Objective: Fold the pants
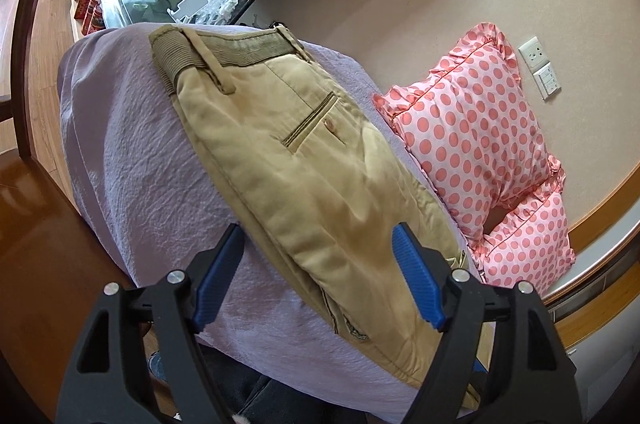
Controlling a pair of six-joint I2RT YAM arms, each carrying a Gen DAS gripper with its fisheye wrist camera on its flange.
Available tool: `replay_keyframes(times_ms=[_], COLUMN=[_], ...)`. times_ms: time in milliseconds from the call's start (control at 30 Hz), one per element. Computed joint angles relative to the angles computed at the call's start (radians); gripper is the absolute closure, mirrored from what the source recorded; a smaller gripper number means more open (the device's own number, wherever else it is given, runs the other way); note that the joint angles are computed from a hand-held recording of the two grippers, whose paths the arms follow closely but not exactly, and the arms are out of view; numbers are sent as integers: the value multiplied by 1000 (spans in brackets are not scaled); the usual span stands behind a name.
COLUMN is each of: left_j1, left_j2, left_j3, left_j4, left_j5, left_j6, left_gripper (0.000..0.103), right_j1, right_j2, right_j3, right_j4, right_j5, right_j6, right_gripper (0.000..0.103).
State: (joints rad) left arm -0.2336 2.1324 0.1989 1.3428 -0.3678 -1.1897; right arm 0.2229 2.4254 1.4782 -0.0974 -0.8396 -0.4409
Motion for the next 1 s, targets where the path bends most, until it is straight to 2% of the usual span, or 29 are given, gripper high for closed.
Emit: replay_keyframes(times_ms=[167,267,467,567,600,633,667,700,733,767,833,900,1000], left_j1=[20,40,104,175,201,221,233,245,256,256,228,146,10], left_j2=[-110,-138,-177,-128,-91,-62,-55,-60,-75,-126,-239,-383,-482], left_j3=[25,-1,8,3,-2,-5,-1,5,16,38,79,154,322], left_j4=[-174,-141,-184,-104,-44,-2,-5,-30,-76,-189,-376,-603,-823], left_j5=[4,16,56,111,135,146,147,146,145,126,72,-44,-146], left_j6=[-36,-29,3,5,-3,-15,-34,-47,-49,-45,-5,94,255], left_gripper=[23,23,23,23,26,34,40,56,80,89,92,93,93], right_j1=[-2,-5,-12,-16,-18,-20,-21,-27,-32,-42,-70,-110,-184], right_j2=[1,6,19,21,19,17,14,12,10,5,-8,-21,-31], right_j3=[-9,-7,2,-1,-3,-5,-10,-12,-13,-19,-30,-44,-61], right_j4=[17,20,28,31,29,27,33,29,33,36,43,66,148], right_j5=[-11,-23,-49,-59,-62,-66,-70,-80,-87,-97,-120,-141,-138], right_j6=[4,8,15,10,10,12,21,22,29,31,35,45,116], right_gripper=[18,18,18,18,18,18,18,18,18,18,18,18,17])
